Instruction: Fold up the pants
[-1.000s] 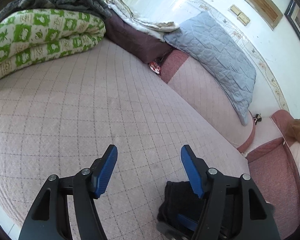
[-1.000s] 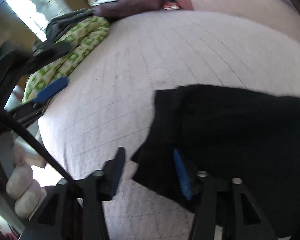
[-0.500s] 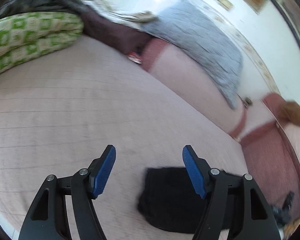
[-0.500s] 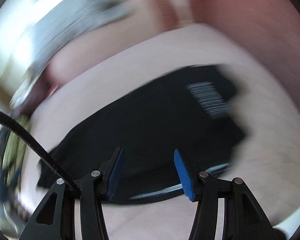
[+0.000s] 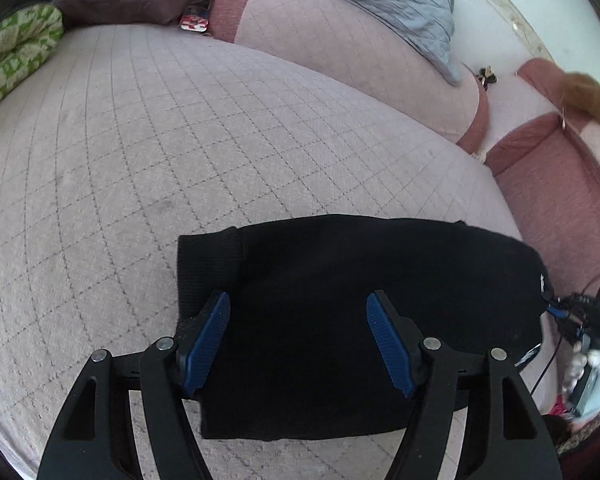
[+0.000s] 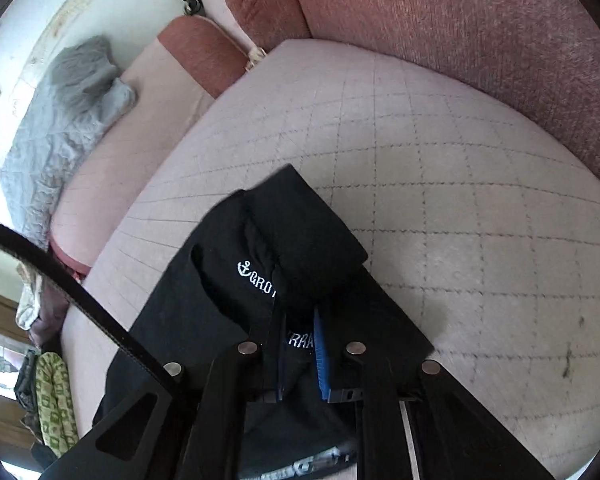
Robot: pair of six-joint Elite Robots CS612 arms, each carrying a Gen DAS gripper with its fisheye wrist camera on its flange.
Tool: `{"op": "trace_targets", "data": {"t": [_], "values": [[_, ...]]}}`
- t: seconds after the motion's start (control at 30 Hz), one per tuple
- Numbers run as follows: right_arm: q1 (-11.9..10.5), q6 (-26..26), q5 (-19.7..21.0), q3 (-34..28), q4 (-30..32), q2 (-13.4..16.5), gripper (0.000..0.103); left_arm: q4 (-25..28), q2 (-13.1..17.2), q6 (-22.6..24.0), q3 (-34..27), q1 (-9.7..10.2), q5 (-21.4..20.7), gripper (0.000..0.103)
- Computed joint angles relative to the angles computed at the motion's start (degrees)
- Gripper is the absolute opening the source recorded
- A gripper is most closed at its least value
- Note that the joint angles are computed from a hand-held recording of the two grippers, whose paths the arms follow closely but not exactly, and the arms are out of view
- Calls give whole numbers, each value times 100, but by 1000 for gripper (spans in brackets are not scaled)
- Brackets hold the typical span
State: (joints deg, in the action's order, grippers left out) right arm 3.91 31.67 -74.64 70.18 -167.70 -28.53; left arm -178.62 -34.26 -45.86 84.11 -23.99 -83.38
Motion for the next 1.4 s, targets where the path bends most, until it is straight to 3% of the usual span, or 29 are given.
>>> {"op": "trace_targets", "data": {"t": [0.17, 0.23, 0.3, 0.37, 0.43, 0.53, 0.6, 0.67, 0.73, 0.83, 0.97, 1.03, 1.2, 1.3, 1.4], "values": [[-108, 279, 601, 674, -563, -400, 12, -319, -32, -454, 152, 119, -328, 70], [-131, 240, 662, 954, -650, -571, 12, -220, -70, -556, 195, 144, -333, 70], [-94, -89, 319, 1071, -356, -666, 13, -4, -95, -622, 206, 142, -233, 70], [60, -735, -685, 815, 717, -630, 17, 367, -99, -728, 162, 158, -196, 70], [103, -675, -1279, 721, 1235, -580, 22, 395, -88, -817, 179, 179, -264, 70], [-28, -70, -774, 1068, 433, -643, 26, 96, -142, -734, 312, 130, -78, 70], [-40, -78, -490, 1274, -288, -679, 27, -59, -164, -648, 377, 103, 9, 70], [-73, -205, 257, 1344, -731, -656, 28, 97, -148, -606, 331, 83, 66, 71], [-78, -352, 1052, 1222, -685, -561, 28, 398, -100, -620, 213, 86, 38, 71], [15, -478, 1420, 963, -338, -393, 28, 566, -87, -517, 165, 52, 163, 71], [156, -439, 1307, 556, 240, -176, 28, 587, -85, -471, 173, 39, 179, 71], [235, -272, 1049, 416, 274, -104, 30, 539, -75, -527, 187, 38, 151, 71], [429, 174, 410, 230, 753, -180, 34, 180, -124, -752, 409, 110, -91, 71], [492, 237, 243, 197, 803, -182, 41, 83, -126, -849, 430, 140, -208, 71], [533, 468, 18, -169, 1308, -82, 45, -8, -126, -951, 444, 162, -317, 71]]}}
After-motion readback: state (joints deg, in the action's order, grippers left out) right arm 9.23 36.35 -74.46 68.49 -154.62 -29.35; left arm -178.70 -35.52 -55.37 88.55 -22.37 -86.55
